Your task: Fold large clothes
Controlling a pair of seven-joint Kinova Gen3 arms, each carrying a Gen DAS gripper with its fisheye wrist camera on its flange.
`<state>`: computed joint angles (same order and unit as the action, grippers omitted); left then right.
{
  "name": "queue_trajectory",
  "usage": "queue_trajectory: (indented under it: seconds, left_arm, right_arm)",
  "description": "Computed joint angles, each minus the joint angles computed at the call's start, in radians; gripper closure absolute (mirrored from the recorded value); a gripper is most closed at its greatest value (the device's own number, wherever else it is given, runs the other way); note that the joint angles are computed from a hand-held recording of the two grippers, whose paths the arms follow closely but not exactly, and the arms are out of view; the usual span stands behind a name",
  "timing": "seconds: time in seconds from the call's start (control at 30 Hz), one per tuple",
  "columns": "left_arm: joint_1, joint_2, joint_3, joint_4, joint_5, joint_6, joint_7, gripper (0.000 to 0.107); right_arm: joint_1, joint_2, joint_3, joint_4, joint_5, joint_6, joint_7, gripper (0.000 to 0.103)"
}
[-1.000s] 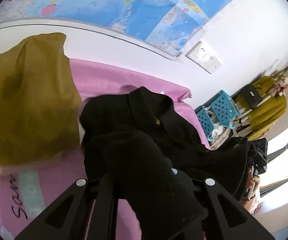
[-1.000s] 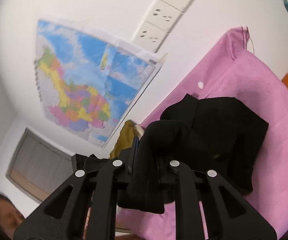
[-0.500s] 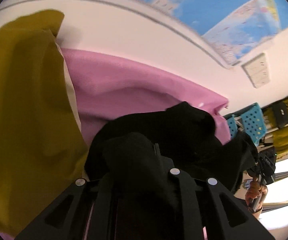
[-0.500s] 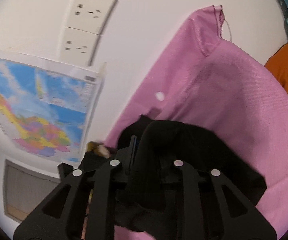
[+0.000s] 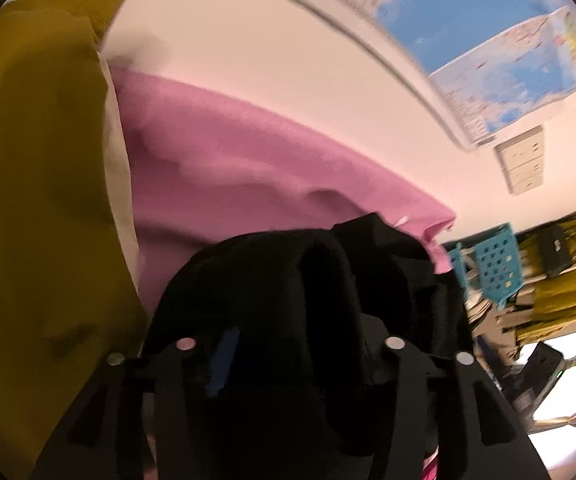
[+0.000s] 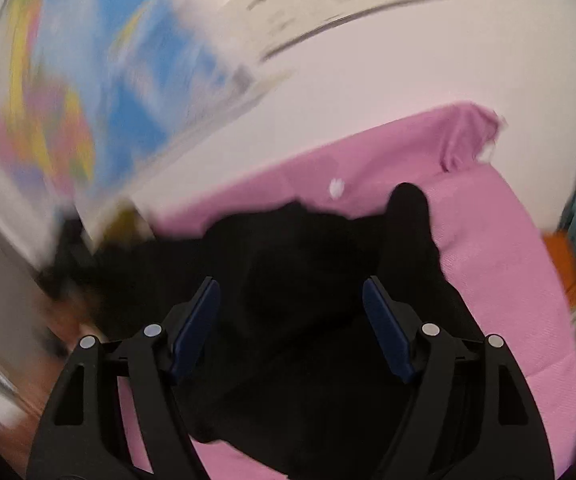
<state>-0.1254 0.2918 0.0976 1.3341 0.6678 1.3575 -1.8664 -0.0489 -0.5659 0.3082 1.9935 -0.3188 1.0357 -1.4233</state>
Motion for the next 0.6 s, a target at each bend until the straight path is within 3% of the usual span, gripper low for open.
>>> queue_trajectory:
  seconds: [0.07,0.1,0.13,0.17,0.2,0.27,0.47,0.6]
  left_arm:
    - [-0.023,-0.034,-0.004,0.041,0.052,-0.018,-0.039,0.047]
    - [-0.013,-0.061,-0.027,0.063,0.067,-0.033,-0.058,0.046]
    - [0.012,-0.090,-0.064,0.087,0.083,-0.048,-0.088,0.045]
    - [0.050,-0.114,-0.110,0.101,0.090,-0.058,-0.112,0.042]
    - [0.089,-0.146,-0.150,0.121,0.086,-0.079,-0.134,0.040]
    - [0.159,-0.216,-0.201,0.168,0.058,-0.144,-0.179,0.037]
    - [0.356,-0.362,-0.261,0.299,-0.026,-0.272,-0.398,0.034]
    - [0.383,-0.322,-0.108,0.349,-0.188,-0.377,-0.355,0.036]
  right_arm:
    - [-0.005,0.039,-0.093,0.005,0.067,-0.024,-0.033,0.031]
    - [-0.002,0.071,-0.132,0.008,0.091,-0.035,-0.039,0.039]
    - [0.019,0.103,-0.179,0.007,0.115,-0.043,-0.053,0.056]
    - [0.037,0.127,-0.216,0.007,0.132,-0.050,-0.062,0.064]
    - [0.036,0.147,-0.237,0.010,0.154,-0.061,-0.068,0.079]
    - [0.028,0.149,-0.249,0.017,0.171,-0.090,-0.073,0.094]
    - [0.027,0.090,-0.197,-0.005,0.123,-0.203,-0.121,0.097]
    - [0.046,0.206,-0.247,-0.026,0.183,-0.166,-0.173,0.096]
